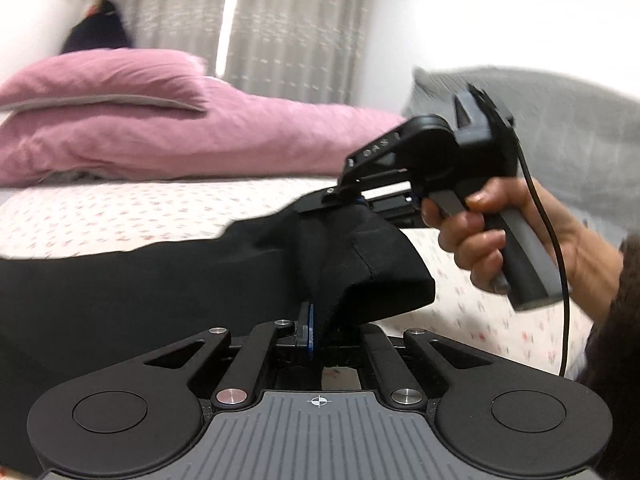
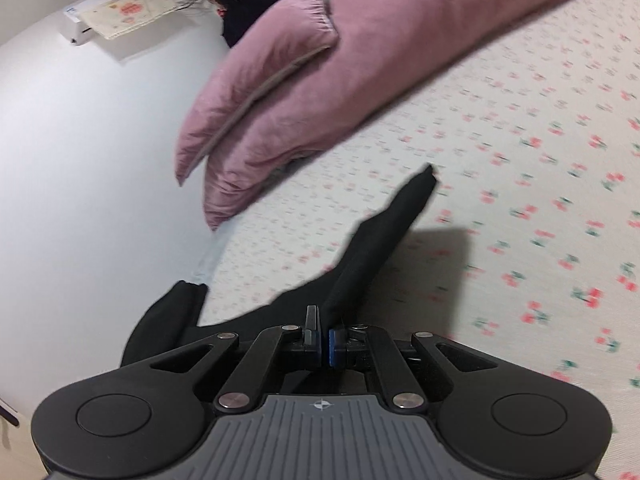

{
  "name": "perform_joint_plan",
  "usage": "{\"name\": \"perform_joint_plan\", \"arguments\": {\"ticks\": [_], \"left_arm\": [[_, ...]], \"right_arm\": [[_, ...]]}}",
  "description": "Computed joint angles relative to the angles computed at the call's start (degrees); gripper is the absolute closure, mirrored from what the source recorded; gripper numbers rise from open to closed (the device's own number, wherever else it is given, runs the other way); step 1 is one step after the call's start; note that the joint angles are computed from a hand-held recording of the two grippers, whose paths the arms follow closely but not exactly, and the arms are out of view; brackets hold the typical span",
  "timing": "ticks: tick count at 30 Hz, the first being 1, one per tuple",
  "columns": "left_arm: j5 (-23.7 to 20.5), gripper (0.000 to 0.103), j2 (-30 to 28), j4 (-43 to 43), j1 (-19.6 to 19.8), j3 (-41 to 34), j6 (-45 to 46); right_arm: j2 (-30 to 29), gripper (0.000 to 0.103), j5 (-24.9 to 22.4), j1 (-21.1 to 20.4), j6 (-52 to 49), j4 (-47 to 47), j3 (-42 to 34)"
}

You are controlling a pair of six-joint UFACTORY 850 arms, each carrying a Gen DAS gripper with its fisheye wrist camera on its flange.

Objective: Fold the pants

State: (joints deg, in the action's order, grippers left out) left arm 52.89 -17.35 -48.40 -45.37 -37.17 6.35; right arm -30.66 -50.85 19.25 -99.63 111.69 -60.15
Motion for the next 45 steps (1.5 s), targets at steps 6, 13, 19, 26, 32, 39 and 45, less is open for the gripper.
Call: {"name": "perform_joint_plan", "arguments": {"ticks": [6, 13, 19, 26, 32, 39, 45], "left_arm": [[5.86, 0.102, 5.73, -4.24, -0.77, 6.98, -5.75], [10.17, 0.102, 12.56, -12.35, -1.62, 14.62, -11.51], [9.17, 0.102, 16.89, -19.63, -1.15, 19.21, -16.55], [4.31, 0.072, 19.8, -25.27, -0.24, 21.67, -18.56], [5.4, 0.023, 23.66, -20.22, 0.5, 23.93, -13.66], [-1.38, 0.02, 29.38, -4.83, 9.69, 27.1, -21.88], [-9.15, 0.023, 30.4, 17.44, 23.91, 27.68, -34.94]], "right_arm": [[0.12, 0.098, 2.25, 6.32, -0.2, 0.8, -4.31], [-3.3, 0.098, 4.26, 14.74, 2.29, -2.08, -12.86], [-9.26, 0.098, 8.71, 21.09, 7.33, -5.99, -21.83], [-18.1, 0.086, 14.19, 25.38, 16.98, -12.45, -32.43], [-21.5, 0.051, 10.11, 24.95, 22.67, -11.86, -34.61], [-17.37, 0.049, 9.55, 25.1, 18.83, -12.94, -30.89], [-10.78, 0.042, 12.63, 22.91, 7.82, -9.4, -21.94]]}}
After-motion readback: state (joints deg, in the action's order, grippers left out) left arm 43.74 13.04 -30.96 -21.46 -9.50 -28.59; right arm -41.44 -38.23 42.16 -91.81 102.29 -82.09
